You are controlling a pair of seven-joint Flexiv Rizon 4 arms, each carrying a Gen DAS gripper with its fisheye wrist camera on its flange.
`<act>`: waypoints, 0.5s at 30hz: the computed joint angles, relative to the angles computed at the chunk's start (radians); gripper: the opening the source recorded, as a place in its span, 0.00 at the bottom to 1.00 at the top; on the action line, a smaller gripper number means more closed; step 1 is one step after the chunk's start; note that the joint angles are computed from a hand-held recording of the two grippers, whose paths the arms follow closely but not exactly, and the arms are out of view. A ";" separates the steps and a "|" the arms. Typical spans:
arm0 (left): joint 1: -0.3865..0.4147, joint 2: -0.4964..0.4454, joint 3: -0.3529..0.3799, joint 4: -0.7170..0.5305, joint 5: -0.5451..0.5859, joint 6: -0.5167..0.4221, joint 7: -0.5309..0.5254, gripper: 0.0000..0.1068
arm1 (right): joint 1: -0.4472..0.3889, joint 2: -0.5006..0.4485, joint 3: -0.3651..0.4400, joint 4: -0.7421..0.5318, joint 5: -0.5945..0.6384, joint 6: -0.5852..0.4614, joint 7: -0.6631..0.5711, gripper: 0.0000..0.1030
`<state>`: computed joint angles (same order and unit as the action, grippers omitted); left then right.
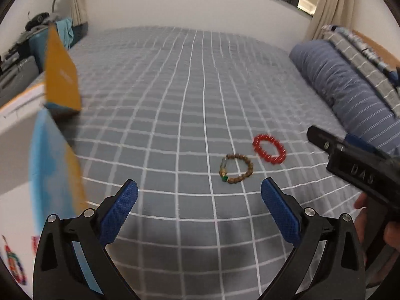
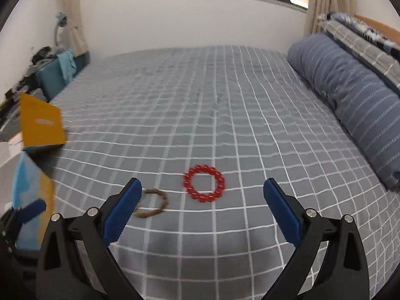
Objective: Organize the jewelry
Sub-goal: 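Move both tools back over the remaining bracelets on the bed, then grasp the wooden bead bracelet with left tool while right tool grasps red bead bracelet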
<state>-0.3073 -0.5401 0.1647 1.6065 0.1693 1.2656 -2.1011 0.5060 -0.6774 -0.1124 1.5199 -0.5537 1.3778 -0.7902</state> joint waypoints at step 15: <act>-0.011 -0.287 0.055 -0.274 -0.018 -0.069 -0.025 0.91 | -0.063 -0.296 0.046 -0.343 0.122 -0.210 -0.049 0.74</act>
<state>-0.3188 -0.8271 0.2201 1.3320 0.1511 1.1970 -2.1263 0.4434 -0.9738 -0.0664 1.1773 -0.4316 1.1682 -0.8394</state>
